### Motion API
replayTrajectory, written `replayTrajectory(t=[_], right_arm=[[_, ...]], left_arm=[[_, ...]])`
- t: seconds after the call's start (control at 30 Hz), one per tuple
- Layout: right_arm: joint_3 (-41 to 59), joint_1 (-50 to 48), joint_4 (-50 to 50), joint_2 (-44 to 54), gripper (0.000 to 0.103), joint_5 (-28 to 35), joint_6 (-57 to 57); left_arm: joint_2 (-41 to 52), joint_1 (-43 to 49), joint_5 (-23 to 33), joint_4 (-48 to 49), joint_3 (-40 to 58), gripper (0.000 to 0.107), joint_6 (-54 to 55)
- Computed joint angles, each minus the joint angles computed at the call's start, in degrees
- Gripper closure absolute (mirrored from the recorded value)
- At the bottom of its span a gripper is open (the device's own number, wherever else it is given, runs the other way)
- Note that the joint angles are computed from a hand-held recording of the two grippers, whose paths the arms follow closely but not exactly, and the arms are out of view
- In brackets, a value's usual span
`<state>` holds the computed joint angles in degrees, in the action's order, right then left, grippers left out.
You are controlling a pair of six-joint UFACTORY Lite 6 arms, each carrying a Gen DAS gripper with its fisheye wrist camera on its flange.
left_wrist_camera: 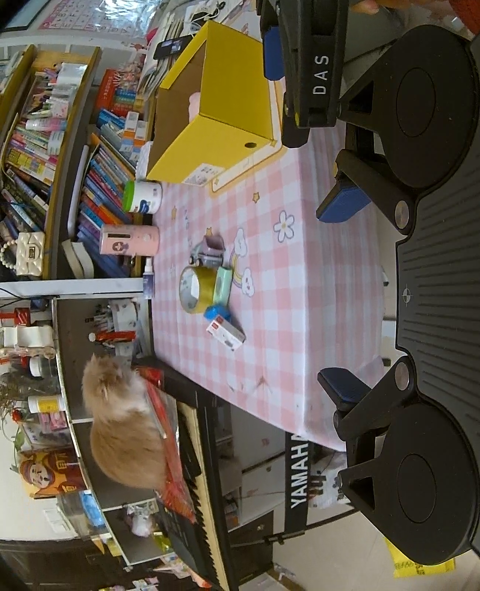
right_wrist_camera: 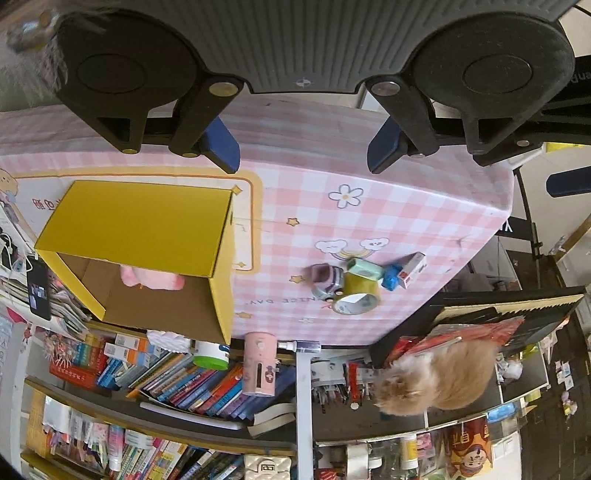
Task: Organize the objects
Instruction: 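Withdraw both tools from the box back over the table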
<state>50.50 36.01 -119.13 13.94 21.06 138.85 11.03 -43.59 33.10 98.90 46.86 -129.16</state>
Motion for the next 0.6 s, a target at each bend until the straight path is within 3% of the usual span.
replayTrajectory(t=[0.33,0.6], right_arm=[[5.31,2.45,6.02,3.97,0.026,0.18,-5.14],[11.36,1.37,8.18,9.25,0.026,-1.89,-9.11]], left_arm=[[-1.48,3.58,-2.10,4.32,-2.31,0.019,-3.14],[2.65,7.28,-4.68,8.93,0.83,0.019,-6.57]])
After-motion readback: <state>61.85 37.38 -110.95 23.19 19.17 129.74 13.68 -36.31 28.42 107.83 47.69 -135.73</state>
